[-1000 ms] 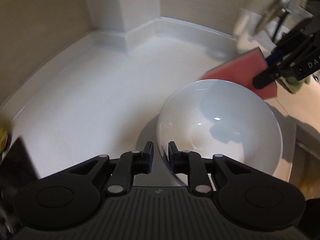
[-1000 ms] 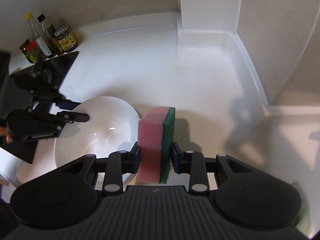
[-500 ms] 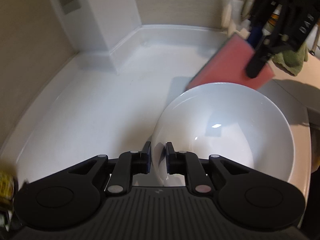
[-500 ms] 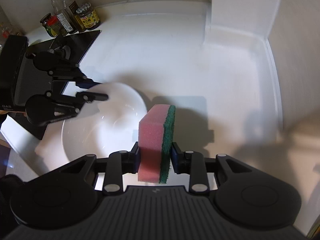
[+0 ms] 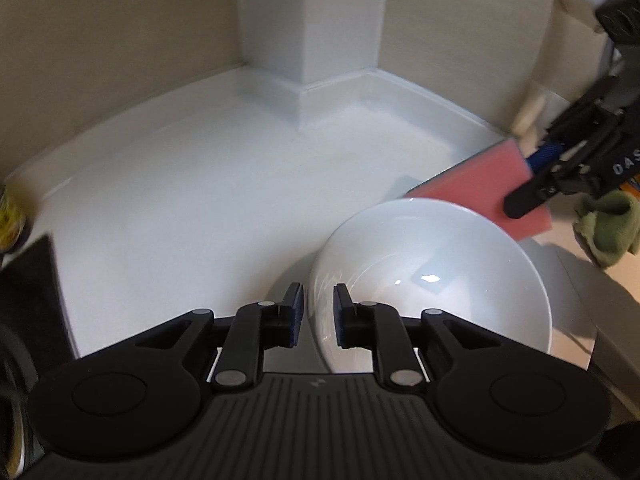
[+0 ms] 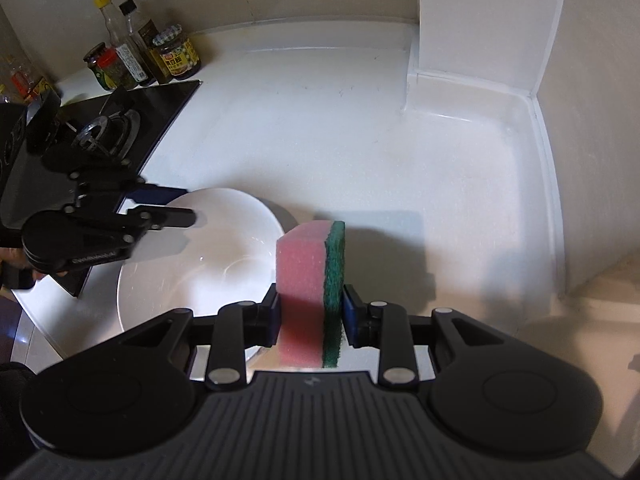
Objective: Clean bowl
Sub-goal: 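Hold the sponge beside the bowl with the right gripper while the left gripper holds the rim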
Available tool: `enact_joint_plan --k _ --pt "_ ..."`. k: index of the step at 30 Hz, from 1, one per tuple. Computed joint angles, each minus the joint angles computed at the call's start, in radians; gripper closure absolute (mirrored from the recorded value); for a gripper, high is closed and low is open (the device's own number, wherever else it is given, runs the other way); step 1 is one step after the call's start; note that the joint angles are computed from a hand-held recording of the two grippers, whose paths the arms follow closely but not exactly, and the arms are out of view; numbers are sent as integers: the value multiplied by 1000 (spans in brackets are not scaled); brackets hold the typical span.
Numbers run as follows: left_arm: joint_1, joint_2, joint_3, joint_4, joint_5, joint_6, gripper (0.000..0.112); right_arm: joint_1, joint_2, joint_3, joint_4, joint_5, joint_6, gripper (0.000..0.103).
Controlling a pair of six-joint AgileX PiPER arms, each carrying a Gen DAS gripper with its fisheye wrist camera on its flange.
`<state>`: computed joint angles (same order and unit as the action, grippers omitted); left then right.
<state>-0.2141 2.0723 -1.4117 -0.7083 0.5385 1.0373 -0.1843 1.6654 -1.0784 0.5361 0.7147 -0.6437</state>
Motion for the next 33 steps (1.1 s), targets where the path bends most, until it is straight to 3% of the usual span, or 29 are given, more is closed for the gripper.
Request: enact_joint_plan --k 5,7,9,13,16,20,22,24,28,31,33 --pt "-27 79 -183 211 137 -77 105 -17 -28 52 33 3 -63 77" --pt "-44 139 -294 250 190 -8 102 -24 -29 53 39 10 -75 77" --pt "-51 164 -337 240 201 128 99 -17 -18 31 25 8 -56 77" --pt "-80 246 -463 222 246 234 96 24 21 -38 -60 -25 35 77" --pt "-67 216 -395 152 183 194 94 46 38 -70 -116 -29 91 77" --pt "-24 45 -106 12 22 192 95 59 17 -30 -128 -61 116 77" --pt "-10 4 -16 -51 -22 215 95 59 -1 5 -116 -90 125 77" --pt "7 12 -20 -72 5 192 95 66 -26 53 -107 -132 144 77" --pt "-4 47 -75 24 32 95 104 83 -73 134 -101 -192 176 77" --pt "-13 82 -160 100 92 146 102 74 -88 149 -89 -162 151 77" --pt "-24 117 -226 129 129 263 99 60 -85 137 -89 -121 127 77"
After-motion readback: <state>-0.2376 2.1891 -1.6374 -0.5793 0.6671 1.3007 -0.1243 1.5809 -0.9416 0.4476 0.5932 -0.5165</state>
